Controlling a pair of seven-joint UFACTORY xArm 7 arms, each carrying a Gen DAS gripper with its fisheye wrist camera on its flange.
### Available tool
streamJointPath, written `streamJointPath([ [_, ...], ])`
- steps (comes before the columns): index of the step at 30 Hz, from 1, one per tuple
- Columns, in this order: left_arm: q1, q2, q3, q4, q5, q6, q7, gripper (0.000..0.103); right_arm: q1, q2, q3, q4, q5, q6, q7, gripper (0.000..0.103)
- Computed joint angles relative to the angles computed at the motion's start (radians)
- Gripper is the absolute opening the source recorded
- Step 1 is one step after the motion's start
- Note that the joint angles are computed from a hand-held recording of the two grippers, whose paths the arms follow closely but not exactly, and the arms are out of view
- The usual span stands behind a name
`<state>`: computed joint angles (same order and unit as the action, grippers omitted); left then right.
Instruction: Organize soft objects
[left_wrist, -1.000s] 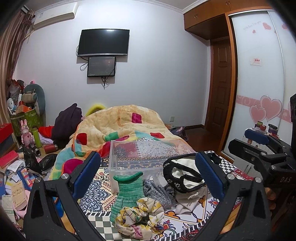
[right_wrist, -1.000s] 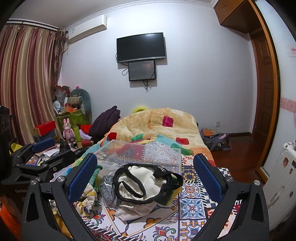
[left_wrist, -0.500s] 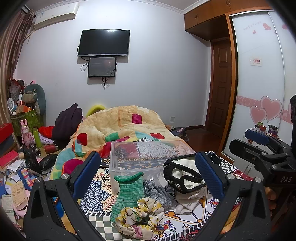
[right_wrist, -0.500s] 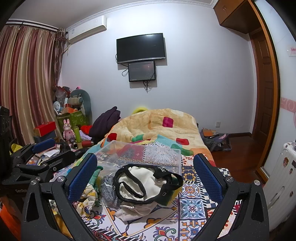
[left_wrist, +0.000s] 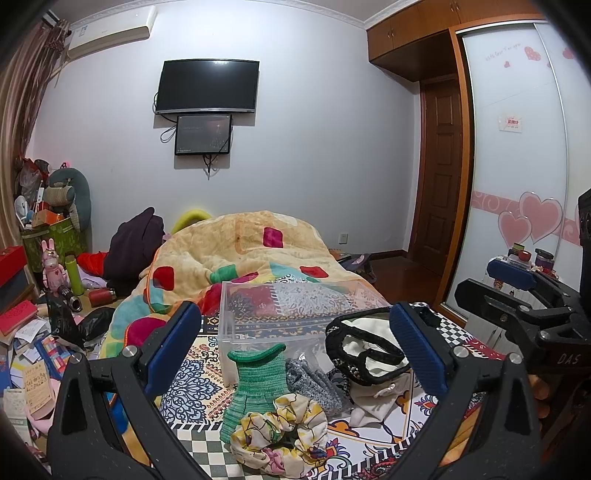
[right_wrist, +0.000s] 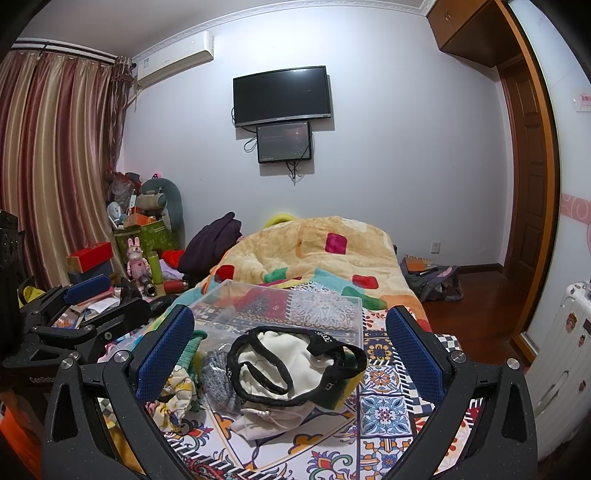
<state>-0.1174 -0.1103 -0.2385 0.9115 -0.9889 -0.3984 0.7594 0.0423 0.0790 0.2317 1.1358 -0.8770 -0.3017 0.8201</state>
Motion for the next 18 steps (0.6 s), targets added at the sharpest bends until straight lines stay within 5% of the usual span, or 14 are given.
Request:
streamJointPath([
  [13,-0.001,0.000,0.000,0.001,-0.003,-0.001,0.003,0.103,0.013,-0.006,-0.010,-0.008,0.007,-0.002,-0.002,0.103],
  [18,0.008,0.001,-0.012,0.008,-0.024,0.011,0.034,0.103,-0.070,0.019,0.057,0.051,-0.206,0.012,0.205,0.103],
])
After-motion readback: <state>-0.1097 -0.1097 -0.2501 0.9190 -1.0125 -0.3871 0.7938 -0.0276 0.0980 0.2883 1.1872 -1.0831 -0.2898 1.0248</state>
